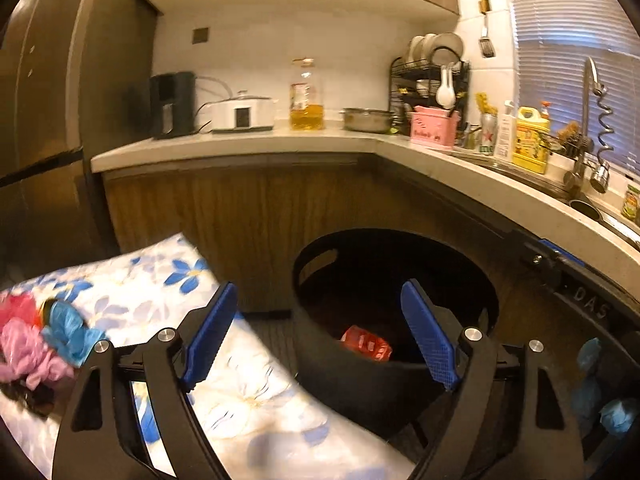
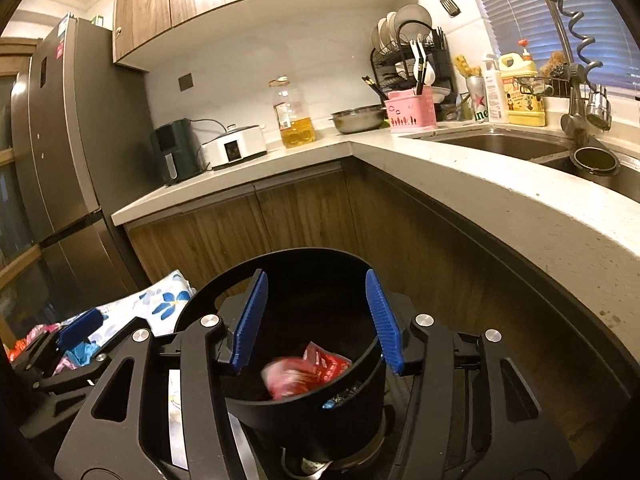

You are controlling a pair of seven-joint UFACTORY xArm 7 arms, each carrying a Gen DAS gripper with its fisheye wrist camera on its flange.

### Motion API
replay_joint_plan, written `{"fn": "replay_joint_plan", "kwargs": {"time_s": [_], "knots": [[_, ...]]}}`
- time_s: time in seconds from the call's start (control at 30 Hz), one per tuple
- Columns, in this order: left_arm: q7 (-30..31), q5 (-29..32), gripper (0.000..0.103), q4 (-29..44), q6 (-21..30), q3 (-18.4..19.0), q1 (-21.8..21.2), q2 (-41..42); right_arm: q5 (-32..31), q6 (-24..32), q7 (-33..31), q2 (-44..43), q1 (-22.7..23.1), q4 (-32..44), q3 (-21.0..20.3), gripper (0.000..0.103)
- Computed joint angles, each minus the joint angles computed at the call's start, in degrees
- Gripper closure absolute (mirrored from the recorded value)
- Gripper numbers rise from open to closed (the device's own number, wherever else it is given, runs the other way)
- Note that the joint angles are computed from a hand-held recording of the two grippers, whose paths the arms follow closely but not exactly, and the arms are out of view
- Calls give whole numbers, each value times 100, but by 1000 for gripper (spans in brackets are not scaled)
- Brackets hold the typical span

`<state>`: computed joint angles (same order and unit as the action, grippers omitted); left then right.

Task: Collect trash
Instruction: 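Withdraw both open tools from the bin back toward the table, then grasp the purple glove with the right tool and lift it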

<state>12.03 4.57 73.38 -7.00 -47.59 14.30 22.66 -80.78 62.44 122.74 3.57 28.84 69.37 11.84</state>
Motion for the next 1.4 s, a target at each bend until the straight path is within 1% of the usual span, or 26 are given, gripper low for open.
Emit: {"fn": "replay_joint_plan", "kwargs": {"time_s": [0.1,0.17,0.2,0.27,0.33,0.37,0.4,0.47,0.5,0.6,0.67,0.8,0.97,1.1,1.2,1.23,1.4], "knots": [[-212,-51,16,-363,-270,138,89,-294,24,144,-106,99,92,92,55,50],[-394,10,15,-548,-372,340,30,-490,59,273,-202,198,182,193,71,46],[-490,45,15,-689,-449,397,66,-607,77,308,-239,238,224,235,67,45],[-676,141,14,-862,-505,443,148,-768,119,393,-310,339,330,330,68,41],[-885,247,8,-1084,-607,457,300,-954,194,406,-408,442,419,438,49,37],[-1002,322,6,-1193,-689,430,406,-1032,242,407,-461,485,461,489,34,34],[-1129,391,6,-1321,-792,432,509,-1133,270,410,-504,542,513,550,25,33],[-1382,574,6,-1453,-830,425,670,-1272,299,464,-593,664,631,688,2,31],[-1607,779,6,-1509,-835,271,925,-1313,318,506,-628,723,690,759,-17,31],[-2180,1250,6,-1627,-879,57,1397,-1424,309,561,-675,860,860,933,-79,26],[-2391,1408,6,-1704,-928,162,1420,-1519,296,591,-727,982,968,1081,-117,26],[-2593,1459,6,-1927,-1117,637,1268,-1733,286,562,-897,1316,1191,1489,-225,26],[-3385,2104,6,-2005,-1179,934,1506,-1837,292,406,-1096,1711,1464,1992,-444,26],[-3444,2059,6,-2113,-1244,1363,1357,-1920,312,180,-1270,2059,1642,2435,-619,26],[-2828,1356,6,-2209,-1254,1808,987,-1955,366,-33,-1447,2366,1770,2817,-767,26],[-2538,1006,6,-2239,-1240,1973,831,-1963,413,-134,-1567,2537,1810,3038,-812,26],[-2270,549,6,-2231,-1147,2553,475,-1921,658,-603,-2182,3253,1958,3995,-1046,26]]}}
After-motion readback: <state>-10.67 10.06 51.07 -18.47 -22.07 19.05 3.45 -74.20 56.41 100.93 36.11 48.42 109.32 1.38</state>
